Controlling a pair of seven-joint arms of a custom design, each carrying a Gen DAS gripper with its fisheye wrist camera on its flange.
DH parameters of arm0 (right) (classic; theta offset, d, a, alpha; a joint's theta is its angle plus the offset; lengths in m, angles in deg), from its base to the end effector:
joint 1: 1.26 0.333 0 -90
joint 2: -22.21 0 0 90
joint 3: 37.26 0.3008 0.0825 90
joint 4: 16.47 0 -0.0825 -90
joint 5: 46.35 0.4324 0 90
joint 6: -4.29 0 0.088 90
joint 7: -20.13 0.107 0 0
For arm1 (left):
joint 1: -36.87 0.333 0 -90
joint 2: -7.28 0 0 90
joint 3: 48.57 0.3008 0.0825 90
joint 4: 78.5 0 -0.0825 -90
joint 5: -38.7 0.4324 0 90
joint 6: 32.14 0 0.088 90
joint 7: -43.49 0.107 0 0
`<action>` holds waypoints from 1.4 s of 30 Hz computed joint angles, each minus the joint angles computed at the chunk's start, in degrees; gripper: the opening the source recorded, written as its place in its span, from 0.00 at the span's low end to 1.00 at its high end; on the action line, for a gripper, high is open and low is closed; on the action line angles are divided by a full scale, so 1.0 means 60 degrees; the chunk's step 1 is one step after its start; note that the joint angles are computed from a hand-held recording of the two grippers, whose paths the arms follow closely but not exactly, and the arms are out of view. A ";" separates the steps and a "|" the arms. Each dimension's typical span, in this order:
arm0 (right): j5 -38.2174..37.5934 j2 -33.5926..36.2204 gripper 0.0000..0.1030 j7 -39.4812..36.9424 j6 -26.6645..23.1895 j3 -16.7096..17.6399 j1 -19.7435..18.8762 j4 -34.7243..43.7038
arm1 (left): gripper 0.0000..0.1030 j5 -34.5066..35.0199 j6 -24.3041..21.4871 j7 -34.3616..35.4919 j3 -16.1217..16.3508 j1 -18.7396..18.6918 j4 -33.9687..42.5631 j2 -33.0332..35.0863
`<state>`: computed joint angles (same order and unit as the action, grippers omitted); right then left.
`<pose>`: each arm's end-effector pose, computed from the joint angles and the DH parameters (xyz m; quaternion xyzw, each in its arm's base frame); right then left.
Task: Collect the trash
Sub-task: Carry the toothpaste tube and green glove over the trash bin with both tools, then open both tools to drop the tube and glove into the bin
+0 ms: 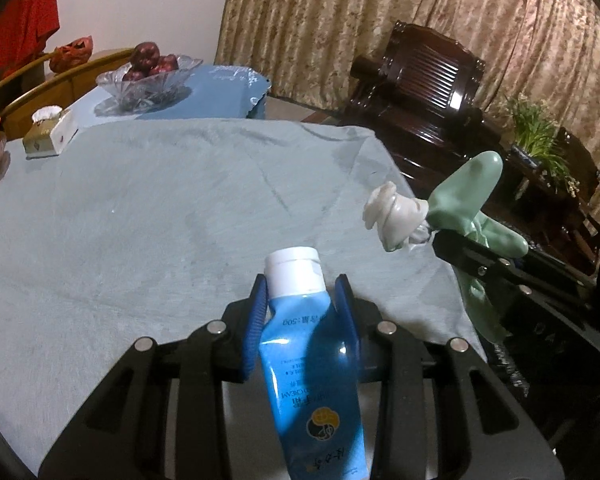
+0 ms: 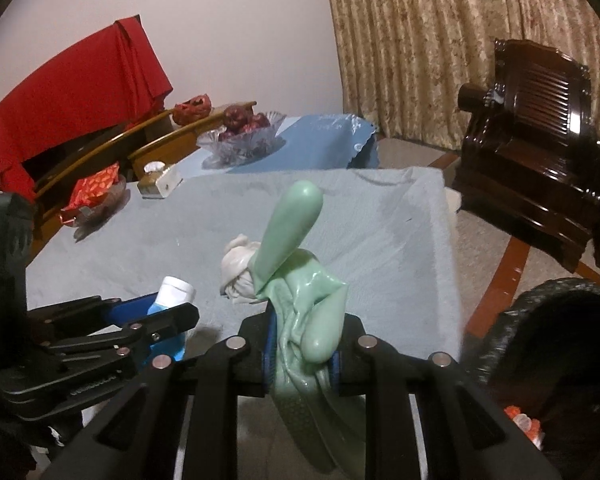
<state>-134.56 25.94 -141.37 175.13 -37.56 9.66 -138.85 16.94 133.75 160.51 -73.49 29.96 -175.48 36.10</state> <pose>0.5747 0.1788 0.3708 -0.5463 0.7032 -0.2837 0.3559 0.6691 -0.3380 0.3670 -0.4437 0.8053 -0.3831 0.0890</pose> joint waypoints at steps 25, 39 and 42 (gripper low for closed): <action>0.2301 -0.6483 0.20 -0.1464 -0.1584 0.0939 -0.2231 -0.5754 | 0.32 -0.2111 0.0009 0.2648 -0.1853 -0.0793 0.0306 0.0023; 0.3888 -0.7245 0.20 -0.2433 -0.0977 0.1753 -0.4294 -0.7072 | 0.32 -0.0263 -0.0565 0.1345 -0.1017 -0.2763 0.2580 0.2042; 0.4146 -0.6984 0.20 -0.2569 -0.0721 0.2096 -0.4760 -0.7068 | 0.32 0.0120 -0.0761 0.1048 -0.0853 -0.2969 0.2942 0.2330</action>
